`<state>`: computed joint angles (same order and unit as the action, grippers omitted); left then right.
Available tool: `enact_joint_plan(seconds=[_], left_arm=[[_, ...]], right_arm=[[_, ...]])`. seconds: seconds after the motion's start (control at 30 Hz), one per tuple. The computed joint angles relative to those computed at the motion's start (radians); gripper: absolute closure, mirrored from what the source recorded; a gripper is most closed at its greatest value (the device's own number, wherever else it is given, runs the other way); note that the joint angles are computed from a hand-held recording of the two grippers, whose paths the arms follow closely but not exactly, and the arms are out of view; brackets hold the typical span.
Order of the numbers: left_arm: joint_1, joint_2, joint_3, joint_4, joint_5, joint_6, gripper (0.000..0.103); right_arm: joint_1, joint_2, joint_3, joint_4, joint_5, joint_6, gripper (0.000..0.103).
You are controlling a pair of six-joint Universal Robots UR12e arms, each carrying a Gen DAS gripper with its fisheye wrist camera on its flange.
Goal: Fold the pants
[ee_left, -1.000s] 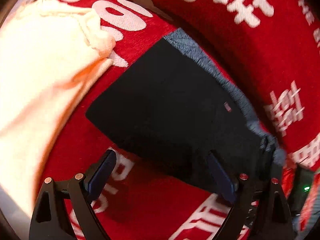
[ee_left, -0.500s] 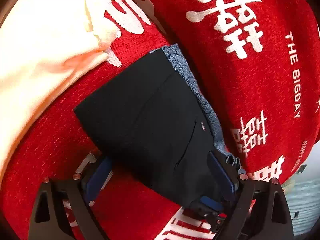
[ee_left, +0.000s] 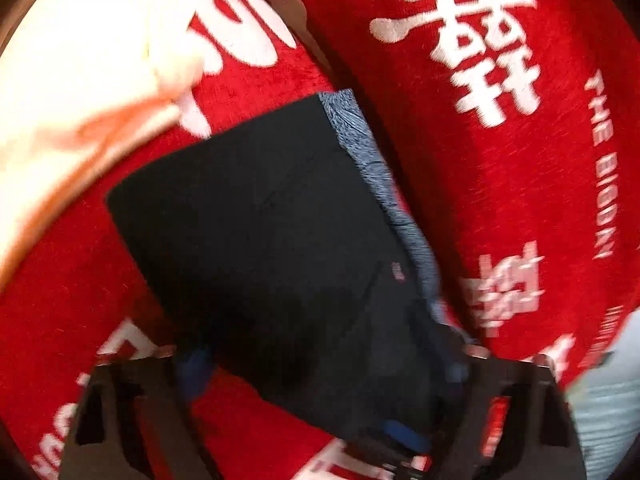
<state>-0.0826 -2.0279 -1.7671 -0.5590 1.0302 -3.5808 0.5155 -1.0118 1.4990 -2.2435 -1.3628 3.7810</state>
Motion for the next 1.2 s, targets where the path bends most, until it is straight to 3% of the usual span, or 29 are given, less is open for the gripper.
enact_joint_plan(seconds=[0.03,0.07,0.17,0.2,0.27,0.33,0.43,0.5,0.63,0.73,0.8,0.83,0.87,0.9,1.03,1.2], left_arm=[[-0.013,0.001,0.017,-0.039,0.058,0.03,0.064],[-0.029,0.001,0.038,-0.079,0.124,0.082,0.071],[-0.067,0.02,0.043,-0.053,0.251,0.203,0.071],[-0.098,0.03,0.038,-0.015,0.34,0.297,0.071],[-0.147,0.038,0.027,0.058,0.462,0.453,0.071],[-0.189,0.043,0.002,0.145,0.563,0.602,0.071],[-0.207,0.044,-0.01,0.187,0.608,0.683,0.071],[-0.212,0.04,-0.003,0.182,0.623,0.695,0.071],[-0.222,0.03,0.006,0.175,0.653,0.713,0.071],[-0.229,0.029,0.006,0.182,0.67,0.723,0.071],[-0.232,0.031,0.005,0.183,0.676,0.72,0.071],[-0.233,0.031,0.005,0.183,0.678,0.719,0.071],[-0.233,0.032,0.009,0.172,0.68,0.719,0.071],[-0.233,0.034,0.013,0.151,0.676,0.716,0.071],[-0.246,0.064,-0.004,0.21,0.634,0.772,0.071],[-0.282,0.111,0.007,0.205,0.539,0.786,0.071]], right_arm=[[-0.006,-0.007,0.003,-0.009,0.008,0.0,0.048],[-0.011,-0.015,0.003,-0.016,0.007,0.0,0.048],[-0.041,-0.036,-0.006,-0.046,0.036,0.011,0.046],[-0.058,-0.037,-0.021,-0.058,0.068,0.017,0.042],[-0.08,-0.025,-0.061,-0.045,0.116,0.019,0.019],[-0.101,0.005,-0.132,-0.028,0.184,-0.003,0.018],[-0.114,0.085,-0.289,0.082,0.289,-0.09,0.015],[-0.106,0.152,-0.422,0.227,0.324,-0.161,0.015],[-0.068,0.296,-0.702,0.548,0.285,-0.349,0.015],[-0.052,0.395,-0.871,0.721,0.276,-0.41,0.015],[-0.053,0.433,-0.921,0.814,0.287,-0.413,0.017],[-0.057,0.431,-0.903,0.817,0.298,-0.406,0.048],[-0.064,0.404,-0.846,0.778,0.313,-0.386,0.084],[-0.07,0.375,-0.791,0.722,0.315,-0.362,0.084],[-0.106,0.19,-0.464,0.363,0.359,-0.259,0.087],[-0.161,-0.029,-0.108,-0.058,0.384,-0.097,0.087]])
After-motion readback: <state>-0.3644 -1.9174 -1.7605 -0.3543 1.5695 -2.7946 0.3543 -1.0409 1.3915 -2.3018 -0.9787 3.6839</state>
